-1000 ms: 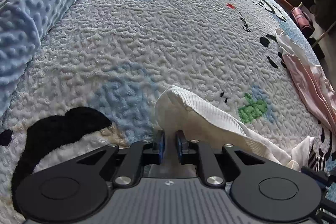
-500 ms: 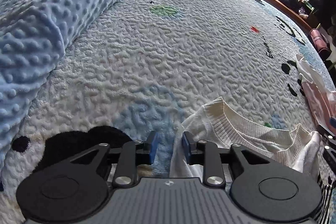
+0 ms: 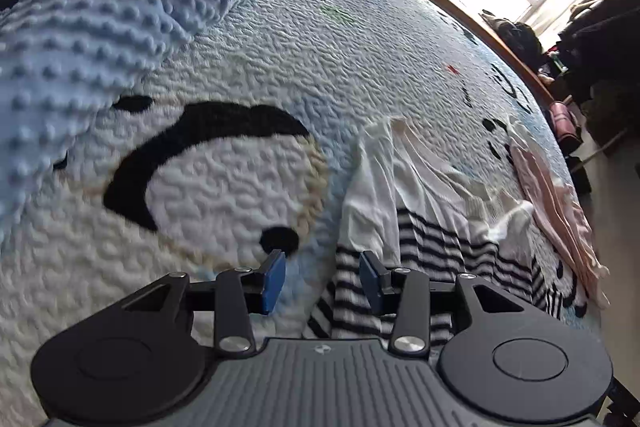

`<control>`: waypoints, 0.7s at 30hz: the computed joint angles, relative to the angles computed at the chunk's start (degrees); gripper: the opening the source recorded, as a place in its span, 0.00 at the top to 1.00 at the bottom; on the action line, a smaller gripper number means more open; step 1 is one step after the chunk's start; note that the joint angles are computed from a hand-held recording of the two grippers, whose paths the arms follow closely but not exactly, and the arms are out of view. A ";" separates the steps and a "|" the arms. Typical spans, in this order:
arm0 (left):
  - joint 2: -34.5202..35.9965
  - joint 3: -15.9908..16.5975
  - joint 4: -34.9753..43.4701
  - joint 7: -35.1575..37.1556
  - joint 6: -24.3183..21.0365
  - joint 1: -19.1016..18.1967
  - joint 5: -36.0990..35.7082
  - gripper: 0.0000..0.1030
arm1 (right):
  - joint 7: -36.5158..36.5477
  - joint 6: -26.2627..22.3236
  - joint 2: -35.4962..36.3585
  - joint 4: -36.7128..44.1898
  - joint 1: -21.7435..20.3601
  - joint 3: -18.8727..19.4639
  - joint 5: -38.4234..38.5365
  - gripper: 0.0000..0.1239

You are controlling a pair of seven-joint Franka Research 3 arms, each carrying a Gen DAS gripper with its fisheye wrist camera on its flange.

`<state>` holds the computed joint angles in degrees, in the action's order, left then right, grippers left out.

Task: Fold clothes
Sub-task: 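Grasp the striped sleeve cuff with the left gripper and pull it straight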

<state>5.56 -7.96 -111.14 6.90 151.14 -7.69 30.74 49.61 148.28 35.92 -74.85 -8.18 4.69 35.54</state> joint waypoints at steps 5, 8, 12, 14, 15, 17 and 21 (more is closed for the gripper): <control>-1.46 -0.40 -6.02 -8.15 5.79 -2.05 10.62 0.57 | -8.16 -0.55 -3.81 -8.43 -5.69 5.48 13.93 0.54; -2.83 -1.02 -7.26 -16.23 3.80 -3.63 19.88 0.57 | -14.51 -0.57 -6.64 -12.60 -7.44 6.54 22.00 0.54; -6.53 -3.37 -8.78 -19.96 -2.12 -4.73 23.60 0.57 | -18.86 -0.48 -11.02 -17.36 -8.14 5.76 30.28 0.59; -9.21 -4.72 -9.88 -20.02 -4.92 -5.08 23.06 0.57 | -15.24 -0.54 -13.52 -19.40 -6.64 3.31 29.17 0.59; -10.51 -5.43 -10.35 -19.99 -6.35 -5.24 22.73 0.57 | -11.48 -1.95 -14.36 -19.58 -5.54 1.56 26.52 0.58; -12.60 -6.17 -10.80 -16.42 -8.45 -5.55 18.62 0.56 | -7.43 -5.75 -15.35 -18.95 -4.81 -0.57 25.35 0.58; -17.99 -7.61 -13.72 -15.29 -9.47 -5.47 13.00 0.52 | -6.68 -4.09 -21.18 -24.44 -3.30 -2.97 27.07 0.55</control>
<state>-12.43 -15.58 -124.86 -8.39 141.67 -13.16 43.73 42.93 144.19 14.74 -99.29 -11.49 1.72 62.61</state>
